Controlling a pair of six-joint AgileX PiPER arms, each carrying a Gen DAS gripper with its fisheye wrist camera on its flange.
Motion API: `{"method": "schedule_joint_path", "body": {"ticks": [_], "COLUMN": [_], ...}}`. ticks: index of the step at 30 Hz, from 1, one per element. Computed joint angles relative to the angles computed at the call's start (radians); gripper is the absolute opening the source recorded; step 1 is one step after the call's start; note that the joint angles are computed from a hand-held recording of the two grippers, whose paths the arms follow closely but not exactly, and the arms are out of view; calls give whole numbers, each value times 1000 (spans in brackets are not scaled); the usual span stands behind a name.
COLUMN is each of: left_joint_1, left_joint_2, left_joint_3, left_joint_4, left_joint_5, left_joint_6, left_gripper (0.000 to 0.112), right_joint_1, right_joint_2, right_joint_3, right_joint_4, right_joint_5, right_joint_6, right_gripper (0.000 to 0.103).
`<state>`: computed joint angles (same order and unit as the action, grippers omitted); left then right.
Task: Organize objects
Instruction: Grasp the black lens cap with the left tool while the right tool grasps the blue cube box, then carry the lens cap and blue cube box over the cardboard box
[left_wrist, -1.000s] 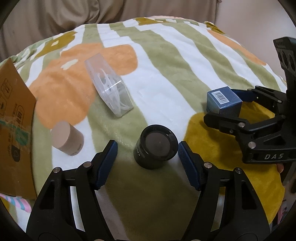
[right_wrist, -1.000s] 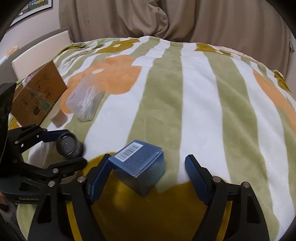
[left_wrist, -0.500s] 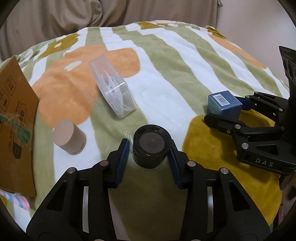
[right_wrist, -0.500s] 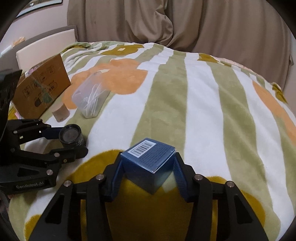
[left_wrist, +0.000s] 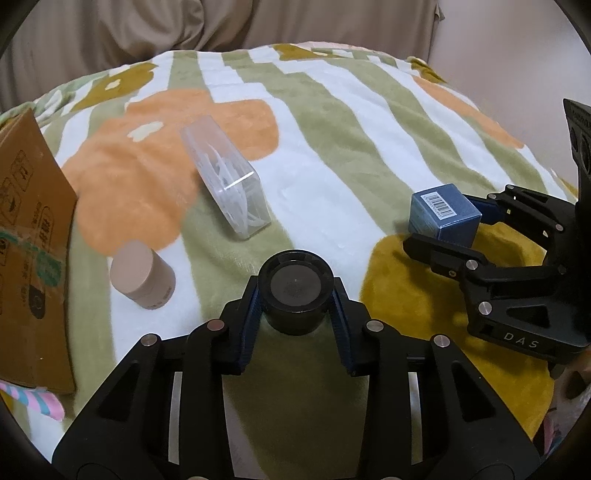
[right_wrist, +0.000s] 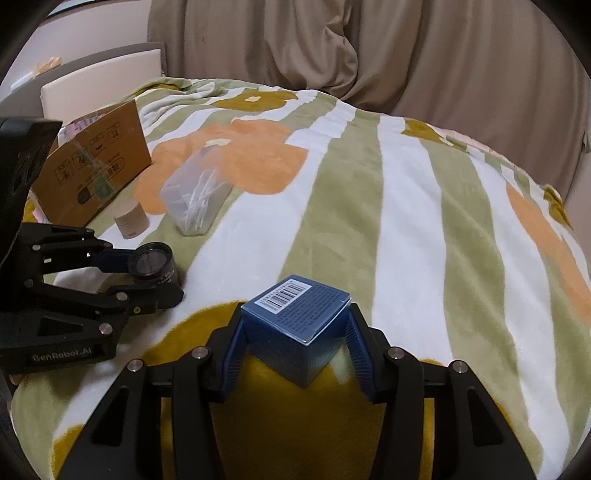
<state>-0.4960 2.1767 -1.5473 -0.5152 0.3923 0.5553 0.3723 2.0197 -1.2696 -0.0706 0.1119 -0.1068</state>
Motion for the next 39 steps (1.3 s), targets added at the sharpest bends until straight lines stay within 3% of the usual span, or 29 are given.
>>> {"method": "schedule_joint_path", "body": {"ticks": [9, 18, 30, 39], "left_joint_1": [13, 39, 107, 270], "left_joint_2": [-39, -113, -226, -260], "left_joint_3": [19, 36, -20, -117], "left_joint_4": [-66, -108, -57, -91], "left_joint_5": [21, 50, 158, 278], "left_joint_6": [71, 118, 120, 159], "left_gripper": [32, 32, 32, 32], "right_joint_1": [-1, 18, 98, 210], "right_joint_2": [-29, -74, -127, -65], "right_joint_3": [-4, -22, -191, -443], "right_joint_4": [106, 69, -20, -108], "right_joint_5": [33, 78, 256, 433], "right_joint_6": [-80, -17, 123, 231], "right_gripper": [47, 47, 47, 47]}}
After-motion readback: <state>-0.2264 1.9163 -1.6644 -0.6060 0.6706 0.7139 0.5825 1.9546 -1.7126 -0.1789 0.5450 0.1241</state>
